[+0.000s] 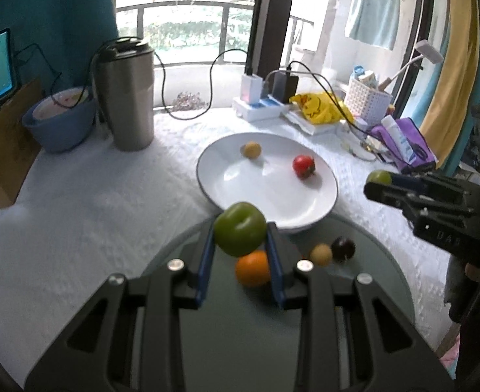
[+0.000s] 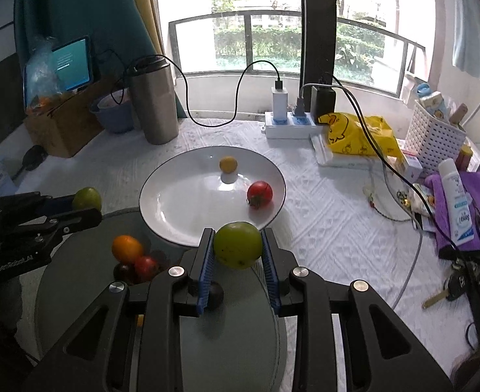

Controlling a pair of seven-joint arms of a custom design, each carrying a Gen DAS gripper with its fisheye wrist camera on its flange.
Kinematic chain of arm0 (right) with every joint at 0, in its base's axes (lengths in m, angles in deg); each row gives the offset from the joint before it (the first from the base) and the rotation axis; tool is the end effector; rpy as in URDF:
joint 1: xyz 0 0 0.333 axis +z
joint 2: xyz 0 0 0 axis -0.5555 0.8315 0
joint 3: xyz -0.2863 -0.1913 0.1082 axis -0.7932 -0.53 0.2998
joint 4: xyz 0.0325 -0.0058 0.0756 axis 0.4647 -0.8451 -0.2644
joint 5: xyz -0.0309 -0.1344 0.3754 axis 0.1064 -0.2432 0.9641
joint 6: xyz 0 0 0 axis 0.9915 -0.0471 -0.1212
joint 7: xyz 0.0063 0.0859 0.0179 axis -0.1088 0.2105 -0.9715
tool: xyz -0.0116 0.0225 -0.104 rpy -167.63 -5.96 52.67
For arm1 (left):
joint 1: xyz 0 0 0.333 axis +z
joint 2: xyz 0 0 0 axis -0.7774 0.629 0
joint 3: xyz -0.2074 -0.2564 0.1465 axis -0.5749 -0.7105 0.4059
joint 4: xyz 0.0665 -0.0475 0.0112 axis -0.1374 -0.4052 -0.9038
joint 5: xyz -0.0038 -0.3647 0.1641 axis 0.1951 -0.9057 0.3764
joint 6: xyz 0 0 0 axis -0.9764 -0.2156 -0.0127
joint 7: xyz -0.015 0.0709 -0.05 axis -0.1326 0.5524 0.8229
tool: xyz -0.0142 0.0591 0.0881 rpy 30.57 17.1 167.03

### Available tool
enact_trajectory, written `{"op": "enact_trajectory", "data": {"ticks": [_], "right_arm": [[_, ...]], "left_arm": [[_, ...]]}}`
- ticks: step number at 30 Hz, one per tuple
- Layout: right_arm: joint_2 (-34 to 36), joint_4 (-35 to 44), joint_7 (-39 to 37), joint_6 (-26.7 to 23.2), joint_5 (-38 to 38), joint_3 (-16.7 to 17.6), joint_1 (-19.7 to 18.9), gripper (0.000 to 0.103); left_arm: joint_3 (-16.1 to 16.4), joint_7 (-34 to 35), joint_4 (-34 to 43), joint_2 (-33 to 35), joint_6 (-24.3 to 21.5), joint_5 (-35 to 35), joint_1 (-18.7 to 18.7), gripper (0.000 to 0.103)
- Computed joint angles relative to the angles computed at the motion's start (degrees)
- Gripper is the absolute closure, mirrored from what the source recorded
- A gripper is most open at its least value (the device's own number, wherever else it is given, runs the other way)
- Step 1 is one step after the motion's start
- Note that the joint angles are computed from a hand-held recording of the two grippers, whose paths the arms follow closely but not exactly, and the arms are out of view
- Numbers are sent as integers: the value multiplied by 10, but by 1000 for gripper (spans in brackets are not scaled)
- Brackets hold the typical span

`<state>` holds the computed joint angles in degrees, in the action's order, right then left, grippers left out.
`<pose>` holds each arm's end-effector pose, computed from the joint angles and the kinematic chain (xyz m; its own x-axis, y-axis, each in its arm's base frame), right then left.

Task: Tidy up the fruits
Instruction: 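Carry both green fruits onto the white plate and open both tools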

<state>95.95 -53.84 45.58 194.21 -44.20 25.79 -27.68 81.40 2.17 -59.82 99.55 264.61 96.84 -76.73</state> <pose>0.6178 0.1390 0.3298 0.1980 -0.9785 -0.0573 -0.7090 -0.1026 -0.6977 0.6292 -0.3427 0.3282 -0.3769 -0.9177 0.1255 -0.6753 0.1795 -0.7153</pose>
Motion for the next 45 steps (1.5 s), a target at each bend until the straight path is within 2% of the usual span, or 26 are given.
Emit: {"op": "enact_trajectory", "data": {"ticks": [17, 30, 36, 40, 41, 42, 45], "right_arm": [[50, 84, -31, -44, 7, 2, -3, 73], [92, 144, -60, -85, 34, 2, 4, 73], [98, 154, -62, -93, 49, -13, 18, 73], [93, 152, -57, -96, 54, -31, 34, 72], [92, 150, -55, -95, 55, -35, 38, 67], [90, 148, -53, -94, 57, -34, 37, 60], [82, 139, -48, -85, 60, -40, 43, 54]], "left_arm": [[-89, 50, 134, 85, -43, 12, 62, 72], [-152, 99, 201, 136, -92, -15, 102, 72], [-168, 116, 210, 144, -107, -33, 111, 71], [-160, 115, 207, 140, -107, -42, 105, 68], [-158, 114, 204, 138, -103, -42, 103, 67], [-156, 112, 201, 136, -99, -42, 102, 58], [-146, 105, 189, 127, -84, -41, 96, 53]]}}
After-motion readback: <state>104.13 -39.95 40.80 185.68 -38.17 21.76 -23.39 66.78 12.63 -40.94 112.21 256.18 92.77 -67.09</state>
